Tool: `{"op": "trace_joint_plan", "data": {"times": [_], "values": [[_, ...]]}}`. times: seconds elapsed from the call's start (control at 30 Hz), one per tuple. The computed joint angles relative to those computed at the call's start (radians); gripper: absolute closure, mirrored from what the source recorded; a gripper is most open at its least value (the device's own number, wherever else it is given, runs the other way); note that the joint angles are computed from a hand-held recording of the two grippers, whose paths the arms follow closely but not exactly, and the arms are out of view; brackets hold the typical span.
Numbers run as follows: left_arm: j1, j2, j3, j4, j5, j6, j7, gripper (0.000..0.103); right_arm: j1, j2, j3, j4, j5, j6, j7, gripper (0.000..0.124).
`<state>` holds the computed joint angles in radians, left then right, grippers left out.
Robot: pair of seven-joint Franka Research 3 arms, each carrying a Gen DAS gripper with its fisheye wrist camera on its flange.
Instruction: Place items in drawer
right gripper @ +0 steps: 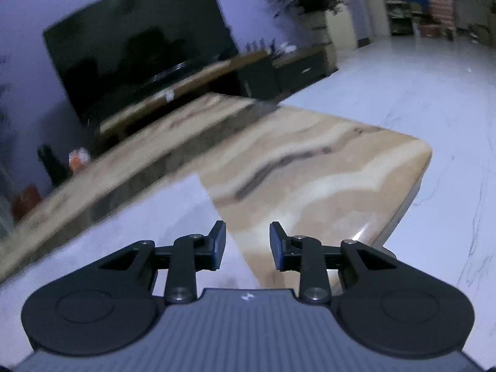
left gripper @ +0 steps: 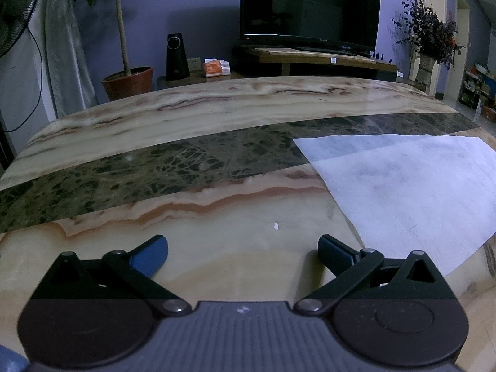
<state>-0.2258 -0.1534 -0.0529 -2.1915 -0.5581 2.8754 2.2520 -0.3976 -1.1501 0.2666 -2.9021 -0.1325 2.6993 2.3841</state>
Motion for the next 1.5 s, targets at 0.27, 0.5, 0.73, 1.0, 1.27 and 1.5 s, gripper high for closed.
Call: {"op": "trace_joint_plan", "data": {"times": [0.27,0.5,0.73,1.0,1.27,1.5], "values": [[0.000,0.000,0.000,0.000,0.000,0.000,0.000,0.000,0.072,0.075,-0.030,0.004,-0.019,0.014,-0.165,0.090],[0.000,0.000,0.000,0.000,0.000,0.000,0.000,0.000,0.090,0.095,-0.020,0.019,-0.032,0.003,-0.225,0.122],[0.000,0.000,0.000,0.000,0.000,0.000,0.000,0.000,0.099,0.055,-0.037,-0.002,0.005,0.061,-0.215,0.123],[0.000,0.000,0.000,0.000,0.000,0.000,0.000,0.000,0.087,0.021,-0.007,-0.021,0.081,0.197,-0.195,0.123],[0.000,0.000,0.000,0.000,0.000,0.000,0.000,0.000,0.151,0.148,0.040,0.053,0.143,0.357,-0.245,0.123],[0.001,0.000,-0.001,0.000,0.000,0.000,0.000,0.000,0.203,0.306,0.129,0.180,0.169,0.424,-0.311,0.123]]}}
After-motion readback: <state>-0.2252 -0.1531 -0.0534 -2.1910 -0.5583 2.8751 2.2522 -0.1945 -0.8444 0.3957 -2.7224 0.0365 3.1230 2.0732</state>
